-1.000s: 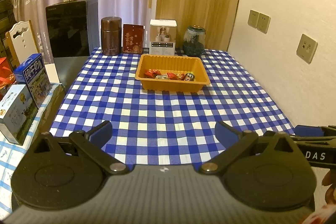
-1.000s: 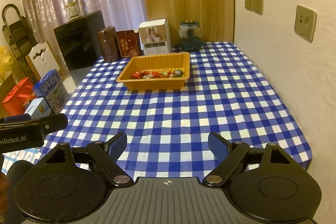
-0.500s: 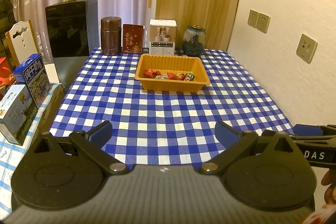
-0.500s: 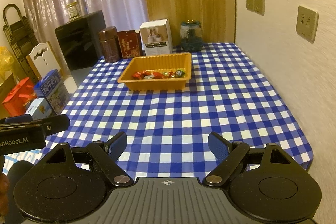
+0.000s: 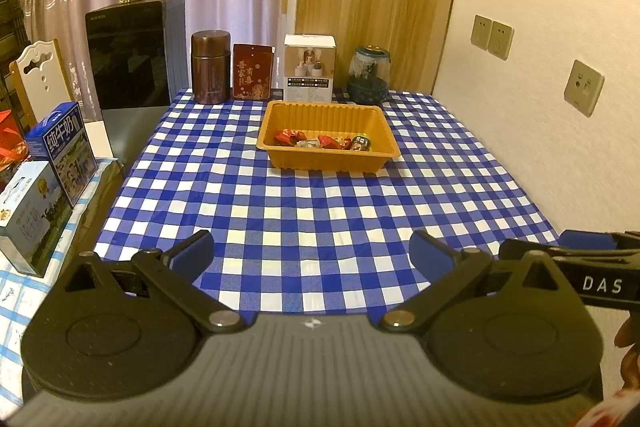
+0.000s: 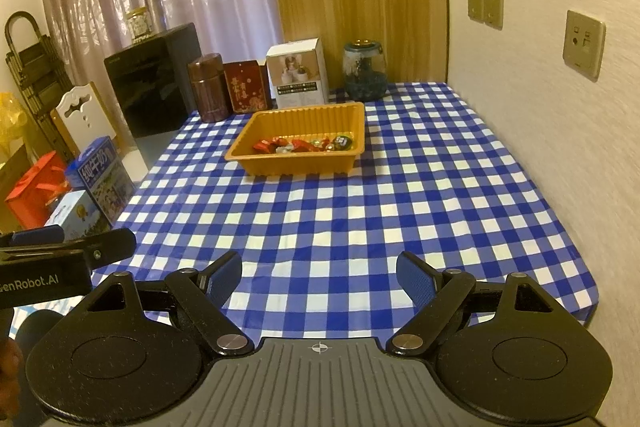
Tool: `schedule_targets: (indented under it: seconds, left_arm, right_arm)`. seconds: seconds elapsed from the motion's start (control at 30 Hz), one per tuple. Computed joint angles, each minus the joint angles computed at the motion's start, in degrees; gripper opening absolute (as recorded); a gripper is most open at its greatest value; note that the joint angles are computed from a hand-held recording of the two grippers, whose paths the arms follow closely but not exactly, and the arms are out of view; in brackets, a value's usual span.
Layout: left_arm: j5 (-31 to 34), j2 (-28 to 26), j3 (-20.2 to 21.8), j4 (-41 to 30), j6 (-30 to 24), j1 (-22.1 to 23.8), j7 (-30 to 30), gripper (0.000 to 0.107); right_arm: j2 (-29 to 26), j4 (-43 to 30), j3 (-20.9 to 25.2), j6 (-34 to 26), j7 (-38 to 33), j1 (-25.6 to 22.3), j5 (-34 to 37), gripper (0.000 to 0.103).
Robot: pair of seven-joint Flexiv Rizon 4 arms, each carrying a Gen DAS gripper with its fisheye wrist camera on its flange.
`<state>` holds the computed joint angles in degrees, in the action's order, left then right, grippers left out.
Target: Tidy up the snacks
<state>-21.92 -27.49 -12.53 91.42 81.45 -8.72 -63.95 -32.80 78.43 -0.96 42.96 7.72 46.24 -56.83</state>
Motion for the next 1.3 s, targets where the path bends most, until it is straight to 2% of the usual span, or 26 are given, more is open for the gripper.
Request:
schedule_targets:
  seconds: [1.1, 1.3]
  left_arm:
    - [0.3, -0.2, 0.1, -0.1, -0.1, 0.0, -0.2, 0.103]
    - [-0.4, -0.3, -1.1, 0.5, 1.5, 0.7, 0.6, 0.103]
  right_arm:
    - [0.4, 0.4, 0.2, 0.0, 0.4, -0.2, -0.2, 0.084]
    - [0.4, 0.4, 0.2, 0.0, 0.4, -0.2, -0.2, 0.084]
